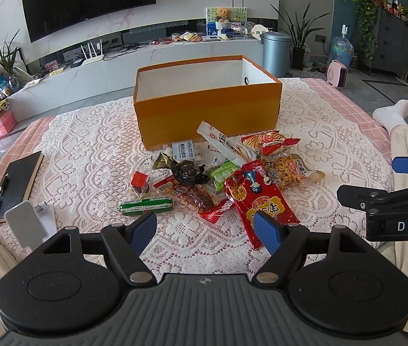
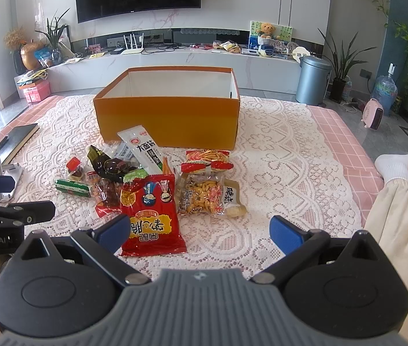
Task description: Organize snacks
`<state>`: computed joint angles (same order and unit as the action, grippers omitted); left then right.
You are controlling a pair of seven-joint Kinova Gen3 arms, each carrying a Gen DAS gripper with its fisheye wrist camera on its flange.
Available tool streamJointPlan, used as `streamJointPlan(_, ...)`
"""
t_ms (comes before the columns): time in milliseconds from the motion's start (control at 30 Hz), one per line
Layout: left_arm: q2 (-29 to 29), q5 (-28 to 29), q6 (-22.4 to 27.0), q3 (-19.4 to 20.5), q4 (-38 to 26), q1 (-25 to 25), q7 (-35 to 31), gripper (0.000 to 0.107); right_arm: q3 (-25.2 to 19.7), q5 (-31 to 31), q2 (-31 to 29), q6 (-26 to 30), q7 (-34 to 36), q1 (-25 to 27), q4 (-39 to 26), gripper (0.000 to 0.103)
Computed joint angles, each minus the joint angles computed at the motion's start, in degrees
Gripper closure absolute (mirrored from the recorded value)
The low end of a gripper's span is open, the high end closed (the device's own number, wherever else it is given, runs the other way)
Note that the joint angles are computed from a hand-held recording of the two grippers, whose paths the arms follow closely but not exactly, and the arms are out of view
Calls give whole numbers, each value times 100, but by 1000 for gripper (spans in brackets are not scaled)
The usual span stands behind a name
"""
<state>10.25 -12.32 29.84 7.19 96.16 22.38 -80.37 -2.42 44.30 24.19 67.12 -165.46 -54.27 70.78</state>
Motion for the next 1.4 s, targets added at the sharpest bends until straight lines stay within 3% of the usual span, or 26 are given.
streamJointPlan(200, -2, 67, 15, 22, -15, -33, -52, 18, 1, 6, 2, -12, -7, -4, 1, 4)
streamJointPlan(467, -22, 1242, -104, 283, -15, -588, -1076, 27, -9, 143, -64, -347, -193, 14, 244, 4)
streamJointPlan(533, -3, 1658, -200, 373, 22, -778, -1489, 42, -26, 101, -90, -489, -232, 77, 324, 4)
streamJointPlan(600, 61, 1951, -174, 407, -16, -877, -1749, 51, -35, 94, -118, -693, -282, 129, 435, 6)
streamJointPlan(633, 94, 2052, -170, 406, -32, -900, -1831, 52, -38, 118, -147, -856, -323, 155, 543, 13)
streamJointPlan(733, 207, 2019, -154, 290, -114, -787, -1762, 49, -22, 172, -135, -1105, -409, 189, 681, 15)
streamJointPlan(833, 316, 1698, -173, 96, -205, -555, -1391, 37, -2, 130, -63, -1227, -437, 239, 679, 15)
streamJointPlan(1000, 489, 1313, -179, -53, -335, -410, -920, 33, 50, -162, 113, -1402, -322, 403, 560, 11)
streamJointPlan(1100, 631, 1393, -107, 24, -464, -566, -968, 31, 85, -407, 248, -1531, -174, 519, 443, 5)
streamJointPlan(1167, 743, 1531, -19, 108, -578, -711, -1108, 22, 104, -587, 389, -1528, 31, 586, 268, 4)
streamJointPlan(1400, 1213, 1699, 543, 93, -1173, -864, -1338, 21, 213, -1192, 892, -1382, 924, 741, -392, 4)
